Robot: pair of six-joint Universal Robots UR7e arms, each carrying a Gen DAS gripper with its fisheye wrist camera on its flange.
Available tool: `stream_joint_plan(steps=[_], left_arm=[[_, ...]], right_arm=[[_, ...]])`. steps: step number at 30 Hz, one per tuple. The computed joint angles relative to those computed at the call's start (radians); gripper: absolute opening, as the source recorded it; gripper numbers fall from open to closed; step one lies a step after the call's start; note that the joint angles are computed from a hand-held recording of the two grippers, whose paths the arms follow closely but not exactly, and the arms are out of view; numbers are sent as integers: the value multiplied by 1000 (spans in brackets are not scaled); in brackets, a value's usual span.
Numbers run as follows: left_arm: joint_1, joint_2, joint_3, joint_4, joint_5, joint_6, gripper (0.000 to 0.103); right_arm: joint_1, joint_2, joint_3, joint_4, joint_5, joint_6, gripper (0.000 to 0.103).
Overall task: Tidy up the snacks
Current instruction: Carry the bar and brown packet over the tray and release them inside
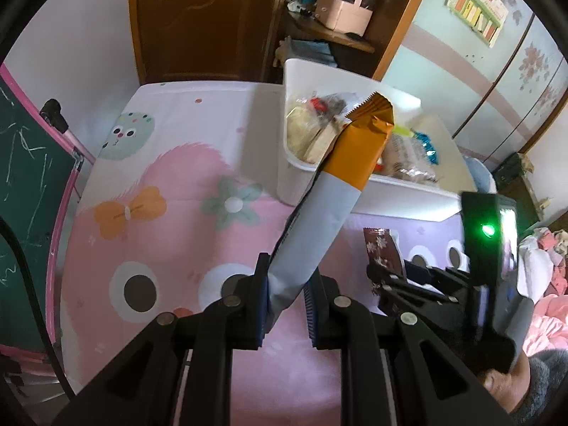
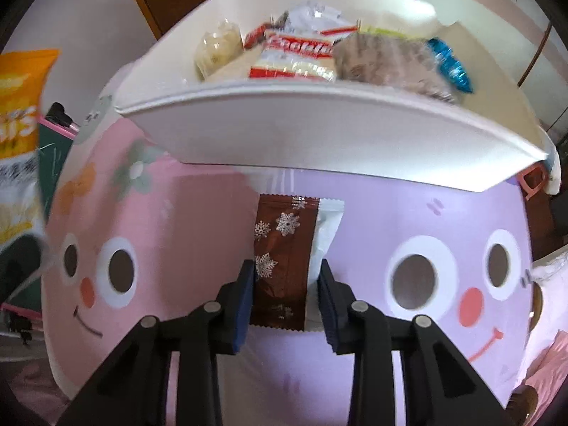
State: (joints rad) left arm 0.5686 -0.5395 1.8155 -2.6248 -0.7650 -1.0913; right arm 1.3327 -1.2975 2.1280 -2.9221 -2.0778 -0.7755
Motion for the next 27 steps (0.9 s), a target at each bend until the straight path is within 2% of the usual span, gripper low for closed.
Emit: stream_joint_plan(steps=[7,12,19,23,27], left_arm=[[-12,-5,-50,11,-7,43,15],[-21,0,-110,26,14,88,15],[-19,33,-239,66,58,192,15],[-8,60,-325,98,96,248,15],[12,93,-406,121,128,295,16]], right_arm=[[24,-161,-7,103,83,6,33],[53,-253,-55,180,135,6,33],[111,-244,-146,192,174,4,34],[137,-207,-205,155,177,-9,34],[157,-150,-288,155,165,15,34]])
